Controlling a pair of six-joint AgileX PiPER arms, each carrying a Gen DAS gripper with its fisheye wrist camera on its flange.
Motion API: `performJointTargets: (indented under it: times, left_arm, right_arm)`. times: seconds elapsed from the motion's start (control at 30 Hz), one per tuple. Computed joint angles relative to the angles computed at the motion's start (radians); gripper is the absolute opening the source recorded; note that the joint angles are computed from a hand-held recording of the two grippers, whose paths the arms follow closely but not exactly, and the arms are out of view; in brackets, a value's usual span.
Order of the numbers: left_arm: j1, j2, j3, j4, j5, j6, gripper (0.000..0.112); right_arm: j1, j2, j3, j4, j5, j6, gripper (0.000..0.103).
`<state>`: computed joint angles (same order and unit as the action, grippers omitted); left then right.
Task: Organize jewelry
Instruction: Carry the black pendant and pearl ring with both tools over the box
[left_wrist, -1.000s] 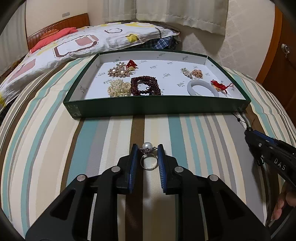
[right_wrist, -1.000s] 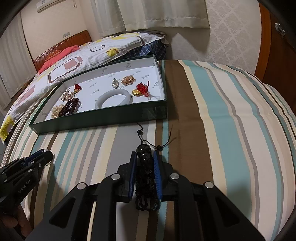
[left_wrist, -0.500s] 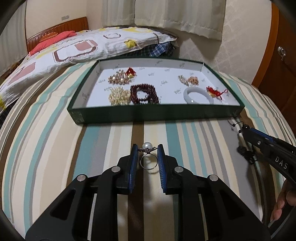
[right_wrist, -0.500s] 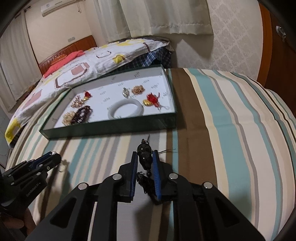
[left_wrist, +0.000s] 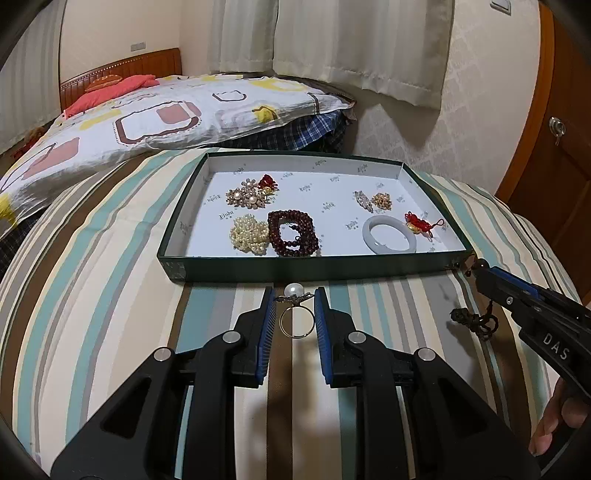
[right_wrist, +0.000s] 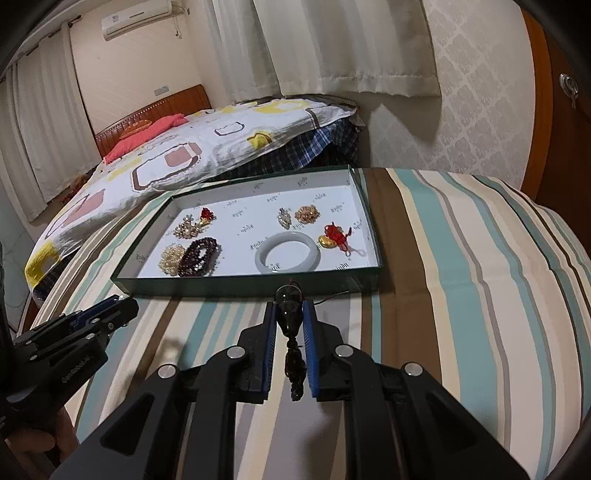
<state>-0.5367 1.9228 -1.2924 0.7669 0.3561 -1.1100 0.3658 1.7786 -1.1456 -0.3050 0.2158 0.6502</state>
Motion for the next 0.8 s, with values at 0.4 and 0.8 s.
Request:
performJointTargets:
  times: [0.4,0.8]
  left_arm:
    - [0.021,-0.027,-0.051,0.007,-0.008,0.015,0.021]
    - [0.062,0.078,-0.320,-0.054,0.049,0.162,0.021]
  right_arm:
    - [-0.002,-0.021,-0.065,0.044,-0.010,-0.060,0.015]
    - [-0.003,0.086,-0.315,0.028,0.025,-0.104,0.015]
